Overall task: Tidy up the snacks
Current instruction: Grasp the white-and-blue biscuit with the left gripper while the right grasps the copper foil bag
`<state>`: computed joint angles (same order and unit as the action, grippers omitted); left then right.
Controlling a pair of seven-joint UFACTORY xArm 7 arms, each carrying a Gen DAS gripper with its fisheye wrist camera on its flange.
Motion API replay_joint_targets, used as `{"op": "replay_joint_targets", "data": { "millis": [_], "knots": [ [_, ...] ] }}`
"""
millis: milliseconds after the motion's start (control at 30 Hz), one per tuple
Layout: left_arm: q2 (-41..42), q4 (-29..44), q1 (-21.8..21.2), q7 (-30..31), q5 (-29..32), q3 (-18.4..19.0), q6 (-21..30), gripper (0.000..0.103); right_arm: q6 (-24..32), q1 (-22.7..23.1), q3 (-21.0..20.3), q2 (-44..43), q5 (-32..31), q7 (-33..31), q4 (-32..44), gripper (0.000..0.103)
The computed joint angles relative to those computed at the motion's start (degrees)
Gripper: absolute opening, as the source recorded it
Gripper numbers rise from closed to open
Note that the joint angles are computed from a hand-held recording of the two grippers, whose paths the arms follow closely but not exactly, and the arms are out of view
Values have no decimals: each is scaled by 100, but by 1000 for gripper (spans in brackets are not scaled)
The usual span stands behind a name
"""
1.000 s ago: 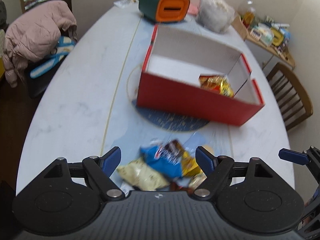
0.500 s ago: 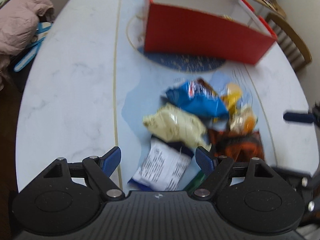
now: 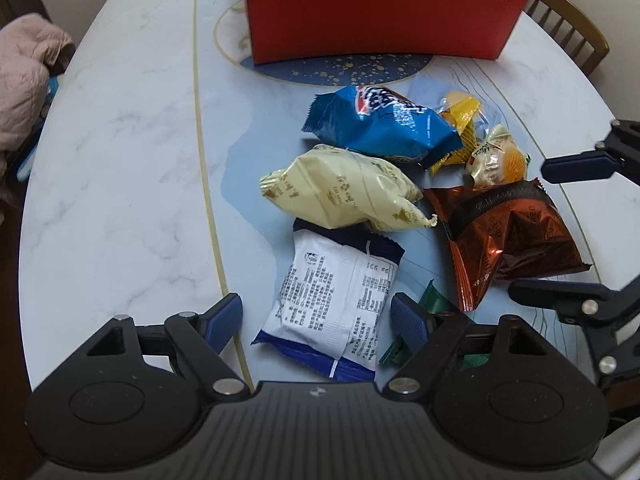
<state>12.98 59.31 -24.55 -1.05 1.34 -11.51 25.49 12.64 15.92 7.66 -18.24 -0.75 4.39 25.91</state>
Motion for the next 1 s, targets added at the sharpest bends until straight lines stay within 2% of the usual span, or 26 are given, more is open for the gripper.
{"op": "replay_joint_targets", "data": {
  "millis": [233,367,500,767,1000],
  "knots": [
    [-35,-126,-126,-87,337,54,-206,79,-25,-409,447,202,-757,494,86,79],
    [-116,-229,-126,-94,350,28,-306,67,57,-427,508,241,-1041,672,119,66],
    [-132,-215,-138,-224,378,41,-293,59,76,-547,661,215,-1449,1054,116,61],
    [-201,-292,-71,-400,245,31,-322,54,20,-450,548,86,-1390,1357,29,54],
    [-403,-393,96,-287,-250,-43,-221,53,36,-284,414,-204,-1039,1445,-129,45]
  ]
}}
